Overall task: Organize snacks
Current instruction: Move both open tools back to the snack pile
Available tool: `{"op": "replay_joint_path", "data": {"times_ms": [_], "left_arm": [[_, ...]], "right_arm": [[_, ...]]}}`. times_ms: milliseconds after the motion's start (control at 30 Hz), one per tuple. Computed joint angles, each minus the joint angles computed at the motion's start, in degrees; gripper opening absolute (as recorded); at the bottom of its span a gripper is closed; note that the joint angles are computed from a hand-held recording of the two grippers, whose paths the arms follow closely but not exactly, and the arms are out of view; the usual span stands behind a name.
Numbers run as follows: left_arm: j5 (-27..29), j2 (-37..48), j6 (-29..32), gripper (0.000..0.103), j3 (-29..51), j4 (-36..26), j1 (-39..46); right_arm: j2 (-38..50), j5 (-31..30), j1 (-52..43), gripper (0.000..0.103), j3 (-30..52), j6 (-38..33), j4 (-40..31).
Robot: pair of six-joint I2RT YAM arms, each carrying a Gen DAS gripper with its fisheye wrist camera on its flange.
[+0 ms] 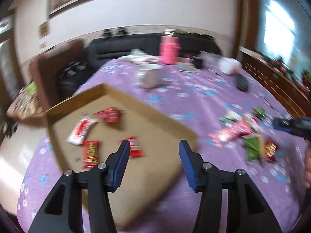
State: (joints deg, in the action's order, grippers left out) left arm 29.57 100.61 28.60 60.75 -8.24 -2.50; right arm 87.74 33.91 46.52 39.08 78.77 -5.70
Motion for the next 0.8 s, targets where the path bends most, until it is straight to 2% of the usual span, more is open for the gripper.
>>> {"op": "replay_joint_path", "data": {"times_ms": [100,200,333,533,733,800], "left_arm": [[0.7,-2.2,2.3,0.053,-1.2,-3.6,-4.3],[-0.8,-1.6,2.8,0.059,-0.1,-6.9,-9.8],[-8.1,2.8,3.0,0.062,3.6,-7.7,-17.5],[-18.1,12.4,2.9,0.062,12.0,-9.3,-24.0],[-24.5,15.9,1.3,0.062,15.0,-7.1,-28.0],[-26.3,16.9,0.4,0.059,15.5,-6.5,-28.7]], "right_arm": [[-1.6,-0.3,-1.1,0.037,-5.9,3.7,3.3],[-2.8,-1.0,-2.1,0.037,-11.4,5.8,8.4],[-2.8,-1.7,-3.8,0.037,-14.3,4.0,13.9],[-4.3,-4.6,-4.8,0.037,-19.2,4.0,20.9],[-4.2,-5.2,-4.6,0.037,-20.3,4.3,22.9],[-4.5,-4.7,-4.3,0.037,-20.5,4.8,22.6]]}}
